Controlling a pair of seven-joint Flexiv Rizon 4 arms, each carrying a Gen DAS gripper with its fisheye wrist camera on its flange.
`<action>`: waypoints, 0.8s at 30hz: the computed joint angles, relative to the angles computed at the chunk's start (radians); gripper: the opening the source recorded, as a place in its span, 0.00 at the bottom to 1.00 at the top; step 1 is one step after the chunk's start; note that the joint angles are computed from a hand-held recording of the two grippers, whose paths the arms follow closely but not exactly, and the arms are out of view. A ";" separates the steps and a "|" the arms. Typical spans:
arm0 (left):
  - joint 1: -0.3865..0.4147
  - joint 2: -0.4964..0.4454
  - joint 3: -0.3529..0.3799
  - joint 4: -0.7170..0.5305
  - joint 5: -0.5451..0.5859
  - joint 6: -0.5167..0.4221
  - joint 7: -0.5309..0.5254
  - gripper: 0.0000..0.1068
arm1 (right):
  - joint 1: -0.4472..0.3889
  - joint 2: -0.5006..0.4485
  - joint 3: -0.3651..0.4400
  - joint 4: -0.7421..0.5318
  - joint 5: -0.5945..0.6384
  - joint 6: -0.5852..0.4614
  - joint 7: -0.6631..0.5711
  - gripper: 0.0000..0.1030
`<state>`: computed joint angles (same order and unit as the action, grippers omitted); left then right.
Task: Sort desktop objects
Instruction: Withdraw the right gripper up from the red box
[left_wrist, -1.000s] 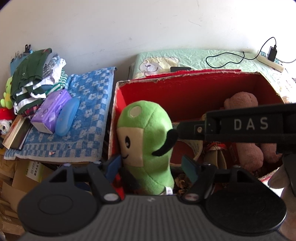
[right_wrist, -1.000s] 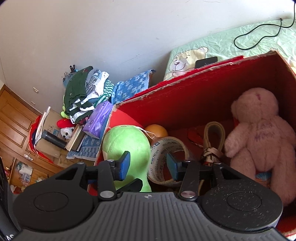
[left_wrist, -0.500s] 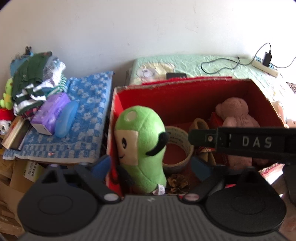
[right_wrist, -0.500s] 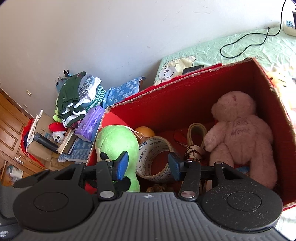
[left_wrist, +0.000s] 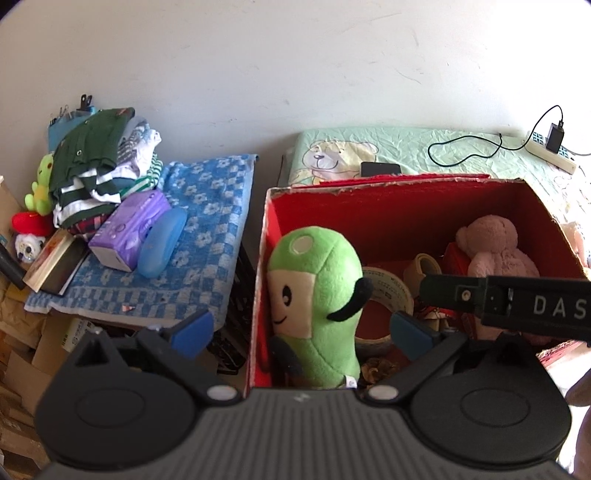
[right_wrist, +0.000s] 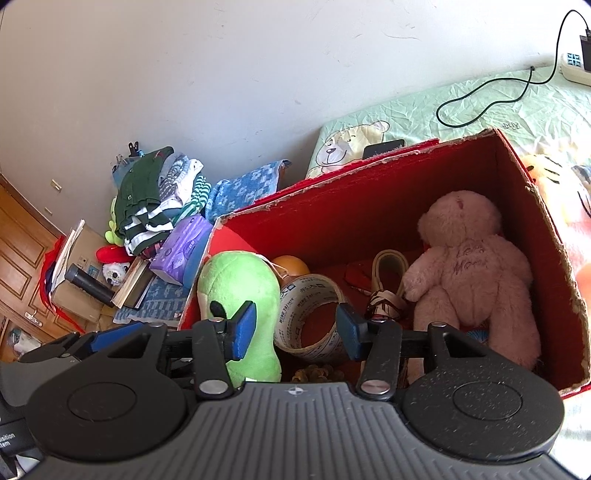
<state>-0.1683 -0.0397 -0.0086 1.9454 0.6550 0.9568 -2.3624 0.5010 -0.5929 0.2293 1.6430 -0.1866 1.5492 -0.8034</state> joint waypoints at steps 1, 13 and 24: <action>-0.001 0.000 -0.002 -0.002 0.001 -0.006 -0.005 0.95 | 0.002 0.002 -0.002 0.003 -0.001 0.002 -0.001 0.50; -0.003 0.004 -0.013 0.002 -0.061 0.004 0.024 0.76 | 0.045 0.051 -0.079 0.068 -0.038 0.038 0.044 0.50; -0.047 0.015 -0.046 -0.062 0.022 -0.167 -0.124 0.91 | -0.173 0.022 0.190 0.052 0.009 0.056 -0.140 0.57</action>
